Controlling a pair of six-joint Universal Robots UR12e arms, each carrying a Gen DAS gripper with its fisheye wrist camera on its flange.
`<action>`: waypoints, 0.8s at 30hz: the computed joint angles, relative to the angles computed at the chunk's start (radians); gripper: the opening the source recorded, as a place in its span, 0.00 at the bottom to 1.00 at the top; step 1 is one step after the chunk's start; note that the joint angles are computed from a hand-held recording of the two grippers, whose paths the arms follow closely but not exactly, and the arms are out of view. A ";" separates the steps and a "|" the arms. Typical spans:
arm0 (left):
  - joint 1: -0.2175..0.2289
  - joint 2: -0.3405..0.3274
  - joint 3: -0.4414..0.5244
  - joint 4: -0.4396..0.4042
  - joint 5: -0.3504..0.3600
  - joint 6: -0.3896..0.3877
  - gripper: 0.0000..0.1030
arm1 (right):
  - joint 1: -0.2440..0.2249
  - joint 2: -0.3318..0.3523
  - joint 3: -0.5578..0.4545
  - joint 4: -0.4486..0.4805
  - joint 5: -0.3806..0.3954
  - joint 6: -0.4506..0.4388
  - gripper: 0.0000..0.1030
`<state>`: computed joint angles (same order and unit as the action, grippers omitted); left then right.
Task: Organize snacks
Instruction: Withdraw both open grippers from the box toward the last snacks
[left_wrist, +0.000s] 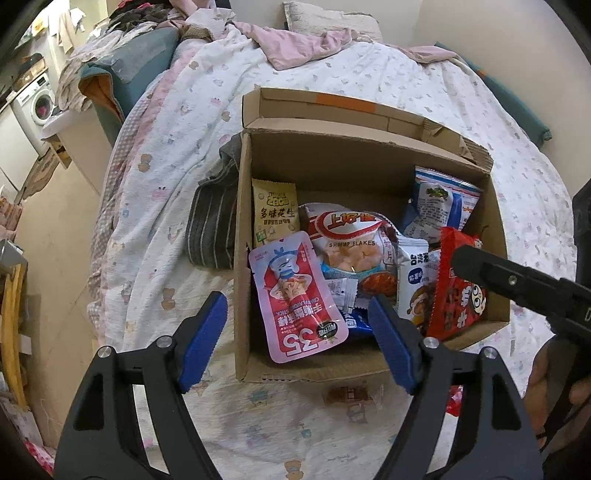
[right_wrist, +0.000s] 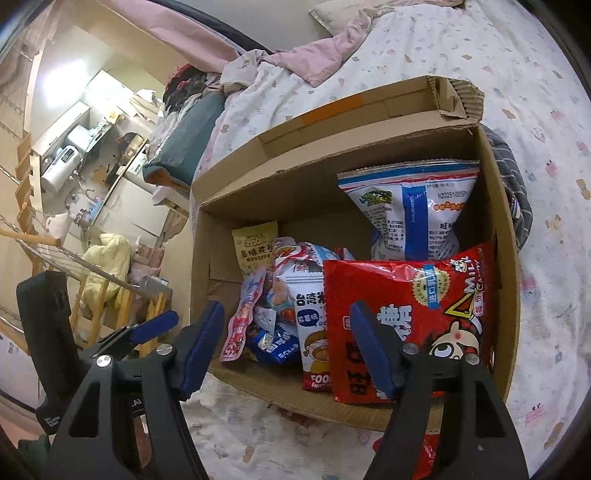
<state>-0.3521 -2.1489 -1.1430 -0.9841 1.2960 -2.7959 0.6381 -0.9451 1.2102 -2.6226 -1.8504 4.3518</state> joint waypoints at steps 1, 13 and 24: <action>0.000 -0.001 0.003 -0.008 -0.002 -0.001 0.74 | 0.000 -0.001 0.001 0.000 0.000 0.001 0.72; -0.003 0.011 -0.020 0.021 -0.002 -0.008 0.74 | 0.007 -0.020 0.030 0.012 -0.028 0.017 0.72; 0.006 0.056 -0.077 0.056 -0.028 -0.011 0.74 | 0.037 -0.051 0.056 0.049 -0.081 0.051 0.72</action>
